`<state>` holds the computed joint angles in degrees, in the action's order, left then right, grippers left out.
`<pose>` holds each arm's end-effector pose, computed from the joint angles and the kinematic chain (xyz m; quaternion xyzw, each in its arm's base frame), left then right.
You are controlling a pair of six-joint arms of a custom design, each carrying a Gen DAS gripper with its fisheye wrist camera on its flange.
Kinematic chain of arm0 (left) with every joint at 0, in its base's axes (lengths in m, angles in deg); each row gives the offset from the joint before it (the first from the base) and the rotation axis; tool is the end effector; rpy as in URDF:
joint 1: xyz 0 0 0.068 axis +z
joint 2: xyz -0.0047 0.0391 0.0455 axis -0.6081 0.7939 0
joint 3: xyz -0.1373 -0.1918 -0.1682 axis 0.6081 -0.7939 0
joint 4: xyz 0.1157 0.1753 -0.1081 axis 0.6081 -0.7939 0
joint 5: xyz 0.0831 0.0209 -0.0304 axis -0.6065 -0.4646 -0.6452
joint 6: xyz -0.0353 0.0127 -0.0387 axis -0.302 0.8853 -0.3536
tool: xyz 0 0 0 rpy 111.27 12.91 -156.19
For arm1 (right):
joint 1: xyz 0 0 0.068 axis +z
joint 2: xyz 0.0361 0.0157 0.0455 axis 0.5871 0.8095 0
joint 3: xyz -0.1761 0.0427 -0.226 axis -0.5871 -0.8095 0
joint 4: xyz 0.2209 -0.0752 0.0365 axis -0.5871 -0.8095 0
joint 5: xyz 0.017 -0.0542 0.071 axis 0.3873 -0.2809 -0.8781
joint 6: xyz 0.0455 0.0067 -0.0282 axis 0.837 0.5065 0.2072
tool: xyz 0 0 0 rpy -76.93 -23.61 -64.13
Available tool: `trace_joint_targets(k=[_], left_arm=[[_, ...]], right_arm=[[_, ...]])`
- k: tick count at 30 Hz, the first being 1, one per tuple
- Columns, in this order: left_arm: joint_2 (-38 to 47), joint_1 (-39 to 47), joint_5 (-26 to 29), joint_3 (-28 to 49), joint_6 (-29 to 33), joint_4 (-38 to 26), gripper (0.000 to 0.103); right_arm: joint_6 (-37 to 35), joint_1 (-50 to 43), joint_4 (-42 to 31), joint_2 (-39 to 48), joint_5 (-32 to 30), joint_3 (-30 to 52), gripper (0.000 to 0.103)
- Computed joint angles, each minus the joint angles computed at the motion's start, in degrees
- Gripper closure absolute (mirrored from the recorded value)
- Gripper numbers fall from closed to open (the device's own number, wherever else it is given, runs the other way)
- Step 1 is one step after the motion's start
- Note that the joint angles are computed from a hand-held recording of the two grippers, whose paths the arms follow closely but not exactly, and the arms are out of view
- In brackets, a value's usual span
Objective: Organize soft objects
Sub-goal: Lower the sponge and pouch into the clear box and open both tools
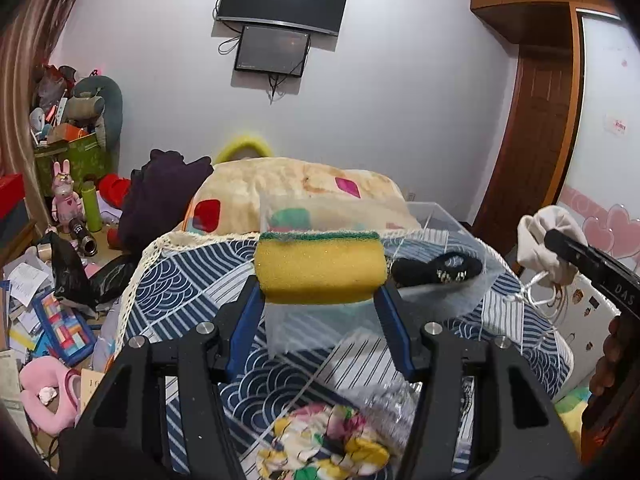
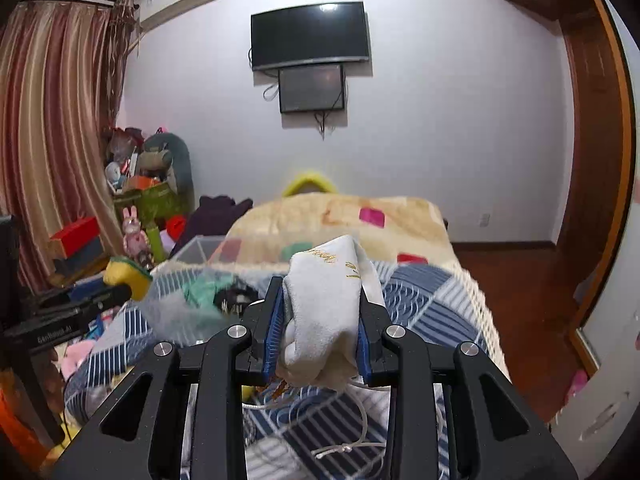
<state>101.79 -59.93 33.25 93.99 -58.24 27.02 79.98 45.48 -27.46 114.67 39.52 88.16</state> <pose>0.1673 -0.0505 0.1812 -0.1684 0.8330 -0.0086 0.5270 0.1913 0.0473 0.2477 -0.2395 0.7982 0.1885 0.5196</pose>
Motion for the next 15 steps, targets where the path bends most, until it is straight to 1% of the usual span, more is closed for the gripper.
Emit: trace_joint_targets(k=[7, 11, 15], left_arm=[[5.5, 1.8, 2.4, 2.4, 2.0, 2.6, 0.047], [9.2, 3.0, 4.2, 3.3, 3.5, 4.4, 0.047], [13.3, 4.2, 5.8, 4.7, 5.0, 5.6, 0.047]], right_arm=[[2.5, 6.8, 4.7, 4.6, 5.9, 3.1, 0.075], [3.0, 9.5, 6.8, 7.2, 8.3, 3.8, 0.075], [2.4, 11.4, 7.8, 11.7, 10.0, 5.6, 0.075]])
